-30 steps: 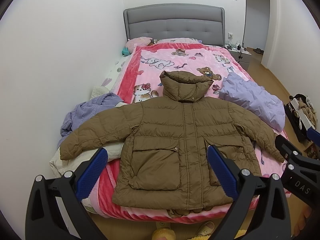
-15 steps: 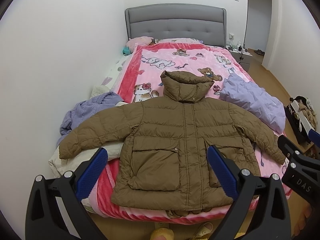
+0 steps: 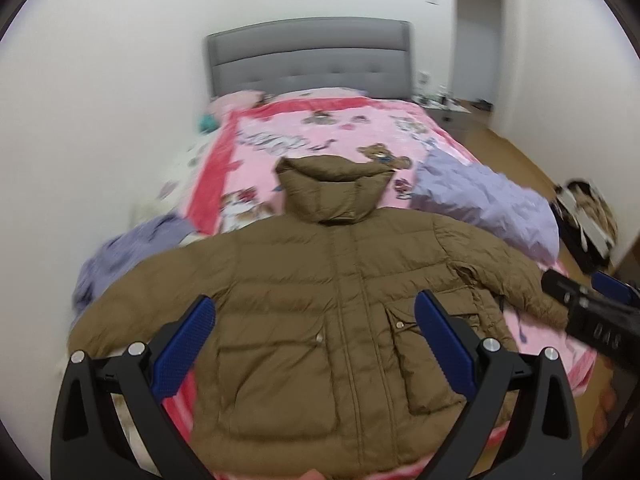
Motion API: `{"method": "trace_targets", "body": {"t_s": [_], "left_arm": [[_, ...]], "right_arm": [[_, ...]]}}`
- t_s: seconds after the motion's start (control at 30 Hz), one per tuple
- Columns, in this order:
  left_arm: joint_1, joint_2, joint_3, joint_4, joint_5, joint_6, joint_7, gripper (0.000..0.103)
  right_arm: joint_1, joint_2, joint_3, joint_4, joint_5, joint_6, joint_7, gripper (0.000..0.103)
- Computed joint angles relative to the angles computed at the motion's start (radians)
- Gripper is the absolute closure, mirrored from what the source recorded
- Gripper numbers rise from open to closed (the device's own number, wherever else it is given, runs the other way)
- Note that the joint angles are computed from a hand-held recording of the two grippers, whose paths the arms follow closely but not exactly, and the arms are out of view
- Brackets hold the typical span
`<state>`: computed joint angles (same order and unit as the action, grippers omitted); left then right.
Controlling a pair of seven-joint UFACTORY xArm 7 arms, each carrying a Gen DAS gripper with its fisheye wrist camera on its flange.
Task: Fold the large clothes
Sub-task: 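Grasp the brown jacket's sleeve with the right gripper and lift it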
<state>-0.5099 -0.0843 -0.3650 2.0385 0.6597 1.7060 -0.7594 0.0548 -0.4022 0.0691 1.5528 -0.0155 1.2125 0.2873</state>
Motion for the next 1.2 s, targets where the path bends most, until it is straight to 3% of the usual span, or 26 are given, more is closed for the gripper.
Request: {"method": "trace_targets", "body": {"t_s": [0.13, 0.23, 0.33, 0.5, 0.67, 0.87, 0.9, 0.97, 1.03, 1.07, 1.13, 1.2], "left_arm": [[0.041, -0.022, 0.067, -0.177, -0.091, -0.228, 0.098, 0.005], [0.063, -0.007, 0.080, -0.286, -0.125, -0.392, 0.122, 0.005], [0.055, 0.064, 0.083, -0.320, -0.158, -0.481, 0.149, 0.005], [-0.015, 0.204, 0.105, -0.315, -0.138, -0.548, 0.117, 0.005], [-0.096, 0.340, 0.151, -0.278, -0.136, -0.584, 0.094, 0.005], [-0.174, 0.434, 0.205, -0.224, -0.120, -0.584, 0.108, 0.005], [-0.183, 0.449, 0.210, -0.210, -0.125, -0.577, 0.112, 0.005], [-0.196, 0.470, 0.219, -0.190, -0.140, -0.566, 0.120, 0.005], [-0.208, 0.489, 0.228, -0.173, -0.150, -0.557, 0.118, 0.005], [-0.211, 0.497, 0.231, -0.165, -0.159, -0.556, 0.120, 0.005], [-0.218, 0.511, 0.236, -0.155, -0.170, -0.553, 0.119, 0.005], [-0.223, 0.509, 0.241, -0.166, -0.173, -0.568, 0.116, 0.005]], "right_arm": [[-0.065, -0.014, -0.029, -0.148, 0.005, -0.090, 0.172, 0.008], [-0.121, -0.033, -0.077, -0.278, 0.015, -0.181, 0.269, 0.008], [-0.181, -0.028, -0.140, -0.386, 0.036, -0.271, 0.330, 0.008], [-0.254, 0.083, -0.268, -0.489, 0.200, -0.432, 0.341, 0.008], [-0.324, 0.221, -0.304, -0.513, 0.326, -0.587, 0.343, 0.008], [-0.349, 0.338, -0.303, -0.529, 0.612, -0.799, 0.230, 0.009], [-0.346, 0.349, -0.295, -0.529, 0.670, -0.834, 0.190, 0.013], [-0.349, 0.390, -0.284, -0.491, 0.798, -0.852, 0.083, 0.032], [-0.362, 0.420, -0.263, -0.454, 0.898, -0.854, -0.014, 0.068], [-0.367, 0.432, -0.250, -0.431, 0.915, -0.861, -0.052, 0.073], [-0.374, 0.447, -0.235, -0.376, 0.844, -0.843, -0.031, 0.086], [-0.374, 0.446, -0.215, -0.320, 0.804, -0.831, -0.056, 0.089]]}}
